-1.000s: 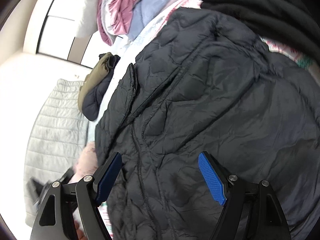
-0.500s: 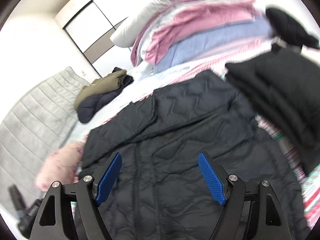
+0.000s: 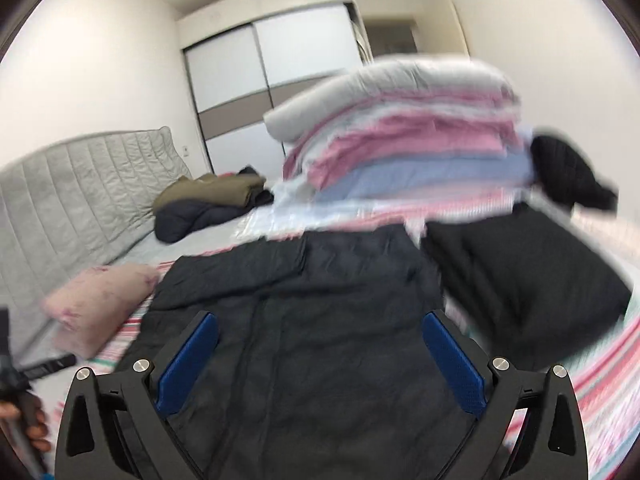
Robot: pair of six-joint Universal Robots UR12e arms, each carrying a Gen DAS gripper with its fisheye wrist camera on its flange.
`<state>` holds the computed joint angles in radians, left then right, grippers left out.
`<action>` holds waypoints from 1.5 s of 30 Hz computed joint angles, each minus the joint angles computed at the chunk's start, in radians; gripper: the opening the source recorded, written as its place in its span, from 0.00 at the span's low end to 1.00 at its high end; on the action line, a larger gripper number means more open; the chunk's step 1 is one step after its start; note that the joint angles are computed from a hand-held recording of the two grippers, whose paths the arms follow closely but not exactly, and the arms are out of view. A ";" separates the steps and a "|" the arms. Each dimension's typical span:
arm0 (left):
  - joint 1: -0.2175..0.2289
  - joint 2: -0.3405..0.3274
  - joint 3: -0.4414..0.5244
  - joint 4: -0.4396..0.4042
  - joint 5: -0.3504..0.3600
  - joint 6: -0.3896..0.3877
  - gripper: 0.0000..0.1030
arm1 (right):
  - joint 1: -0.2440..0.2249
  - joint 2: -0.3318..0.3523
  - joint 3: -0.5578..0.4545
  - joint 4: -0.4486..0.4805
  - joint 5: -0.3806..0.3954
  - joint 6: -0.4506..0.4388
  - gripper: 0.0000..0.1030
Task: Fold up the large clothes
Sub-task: 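Move both grippers to the hem of the narrowed jacket, then close both grippers on the jacket hem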
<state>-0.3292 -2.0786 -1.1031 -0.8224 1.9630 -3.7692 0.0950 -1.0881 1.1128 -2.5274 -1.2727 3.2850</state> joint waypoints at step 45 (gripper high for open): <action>0.062 0.036 -0.118 -0.112 -0.392 -0.153 0.39 | -0.144 -0.014 0.035 0.662 0.153 0.193 0.29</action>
<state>-0.2676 -2.0428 -1.2211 -0.9340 1.5711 -3.9226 -0.0488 -1.1023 1.1482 -1.8650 -1.1192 3.4783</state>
